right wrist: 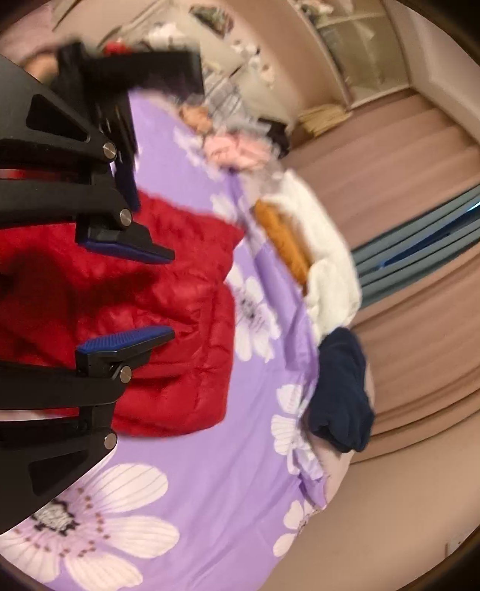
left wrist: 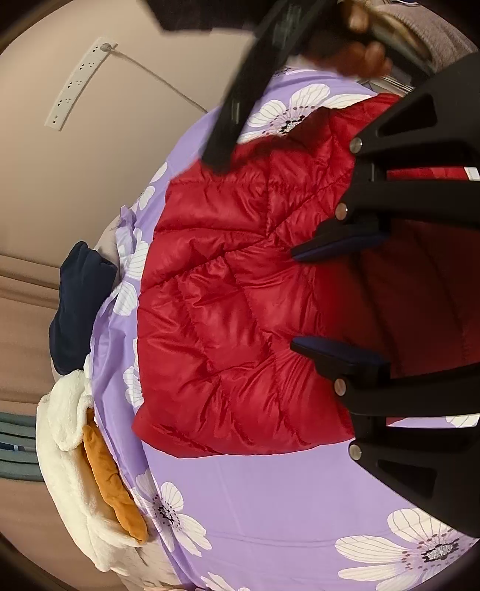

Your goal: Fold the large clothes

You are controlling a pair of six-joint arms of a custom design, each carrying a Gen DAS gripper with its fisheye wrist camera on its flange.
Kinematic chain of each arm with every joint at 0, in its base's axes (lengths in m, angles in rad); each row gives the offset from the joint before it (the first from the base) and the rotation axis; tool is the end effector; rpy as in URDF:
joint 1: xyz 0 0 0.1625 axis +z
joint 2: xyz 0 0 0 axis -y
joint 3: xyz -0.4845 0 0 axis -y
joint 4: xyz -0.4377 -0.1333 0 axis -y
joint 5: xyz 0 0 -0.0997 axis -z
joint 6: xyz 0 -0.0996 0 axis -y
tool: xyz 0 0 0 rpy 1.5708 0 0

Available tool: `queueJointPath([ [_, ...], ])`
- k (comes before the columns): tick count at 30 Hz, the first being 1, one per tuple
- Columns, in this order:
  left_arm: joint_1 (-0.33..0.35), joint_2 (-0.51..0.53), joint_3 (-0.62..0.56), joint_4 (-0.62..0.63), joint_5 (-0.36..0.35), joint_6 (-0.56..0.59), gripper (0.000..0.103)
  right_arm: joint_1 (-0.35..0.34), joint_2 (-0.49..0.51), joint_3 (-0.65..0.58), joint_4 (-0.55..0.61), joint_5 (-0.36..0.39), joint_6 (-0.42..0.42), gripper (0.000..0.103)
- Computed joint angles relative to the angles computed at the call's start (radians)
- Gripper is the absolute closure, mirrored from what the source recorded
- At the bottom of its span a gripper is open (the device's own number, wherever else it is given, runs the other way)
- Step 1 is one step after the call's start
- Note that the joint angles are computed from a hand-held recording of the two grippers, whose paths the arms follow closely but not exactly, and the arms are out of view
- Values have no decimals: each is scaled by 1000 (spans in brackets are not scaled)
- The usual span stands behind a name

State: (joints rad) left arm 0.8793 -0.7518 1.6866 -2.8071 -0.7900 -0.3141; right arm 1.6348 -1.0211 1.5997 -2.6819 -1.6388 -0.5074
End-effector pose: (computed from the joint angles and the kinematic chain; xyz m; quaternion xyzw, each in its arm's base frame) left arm -0.3089 -0.6921 0.1033 0.1154 0.9088 -0.3030 0.2628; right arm 0.1746 -0.7463 0.3013 0.2632 -0.9276 0.2493 0.0898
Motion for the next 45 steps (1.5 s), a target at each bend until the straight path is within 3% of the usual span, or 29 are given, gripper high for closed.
queueJointPath([
  [3,2,4,-4,15,-3,4,61,-4,45,-14,-2,-110,0,69],
  [6,5,21,-18,26,5,20,60,-16,46,0,-16,-123,-8,72],
  [11,0,-8,5,21,-23,-28,60,-22,32,-7,23,-97,27,73],
  [16,-40,-64,88,-16,-20,-70,50,-20,-9,22,16,-50,39,72],
  [25,-56,-84,146,-11,-26,-113,48,-12,-145,156,23,69,-84,72],
  [28,-55,-80,150,-19,-30,-106,44,0,-148,192,13,-10,-151,72],
  [30,-51,-76,154,-27,-34,-96,42,-2,-124,192,22,-72,-141,72],
  [36,-48,-83,175,-38,-41,-108,42,-30,-93,178,45,-48,-82,72],
  [40,-51,-141,221,-92,-91,-157,35,-35,-124,170,99,-3,-56,66],
  [42,-51,-169,250,-143,-90,-182,26,-50,-158,177,119,62,-34,57],
  [44,-39,-193,271,-180,-88,-222,24,-64,-175,176,123,125,-5,37],
  [45,-29,-202,275,-186,-101,-245,24,-71,-181,177,111,149,14,33],
])
